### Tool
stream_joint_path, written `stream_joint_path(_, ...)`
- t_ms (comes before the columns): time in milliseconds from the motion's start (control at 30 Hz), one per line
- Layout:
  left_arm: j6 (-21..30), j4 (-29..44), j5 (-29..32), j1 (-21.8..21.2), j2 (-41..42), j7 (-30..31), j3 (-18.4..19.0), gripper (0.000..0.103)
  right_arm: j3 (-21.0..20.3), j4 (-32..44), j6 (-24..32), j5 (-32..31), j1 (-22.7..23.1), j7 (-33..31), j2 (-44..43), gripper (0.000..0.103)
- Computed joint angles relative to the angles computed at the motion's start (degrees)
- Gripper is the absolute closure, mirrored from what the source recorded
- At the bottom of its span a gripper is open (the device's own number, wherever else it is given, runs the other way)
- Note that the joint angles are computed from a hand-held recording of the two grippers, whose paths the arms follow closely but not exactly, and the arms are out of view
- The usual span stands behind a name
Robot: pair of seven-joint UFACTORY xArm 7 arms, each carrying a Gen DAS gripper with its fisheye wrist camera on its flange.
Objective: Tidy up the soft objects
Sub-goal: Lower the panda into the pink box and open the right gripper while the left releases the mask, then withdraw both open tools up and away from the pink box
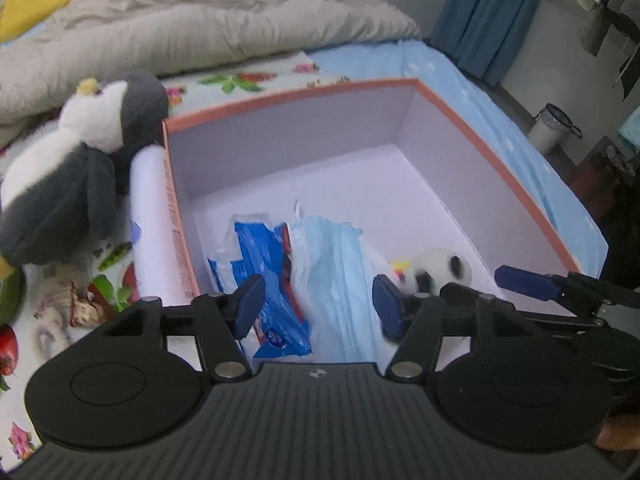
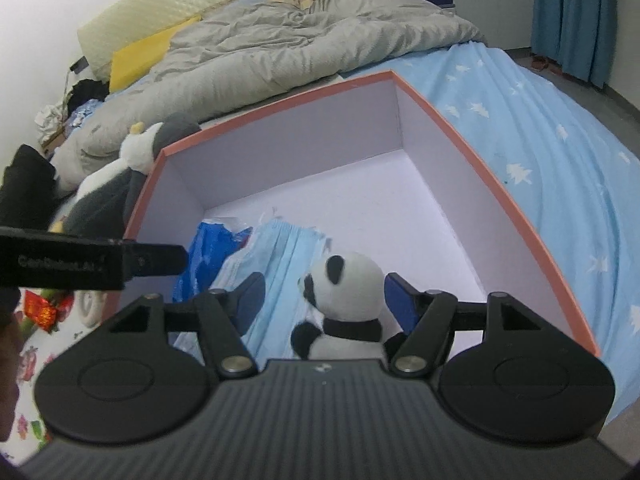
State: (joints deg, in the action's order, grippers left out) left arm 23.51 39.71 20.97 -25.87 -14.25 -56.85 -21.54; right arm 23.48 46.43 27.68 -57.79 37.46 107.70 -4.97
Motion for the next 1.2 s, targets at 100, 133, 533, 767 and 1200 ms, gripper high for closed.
stream_joint_path(100,0.6,-1.3,-0.9,-0.3,-3.2,-0.1,0.1,0.038,0.5,0.0,1.2,0.9,0.4,0.2,-0.8,0.035)
stream_joint_path(133,0.9,-1.8,-1.2,-0.3,-4.4,-0.1,0.0,0.038,0.9,0.2,2.1,1.3,0.6,0.1,-1.3,0.035)
stream_joint_path(533,10.3,-7.4,-7.9,-3.0,-26.1,2.1,-2.9,0.038,8.7,3.2,12.4,2.7,1.8,0.0,-9.4,0.035)
stream_joint_path(767,18.5,-11.5,-12.6,-6.2,-40.9,2.2,-4.7,0.038,14.0,6.7,18.0,2.3,2.9,0.8,-10.2,0.035)
stream_joint_path(1200,38.6,-14.7,-19.9,-13.2,-67.4,1.5,-10.1,0.038,19.9,15.1,30.6,-6.0,10.5,8.7,-2.8,0.035)
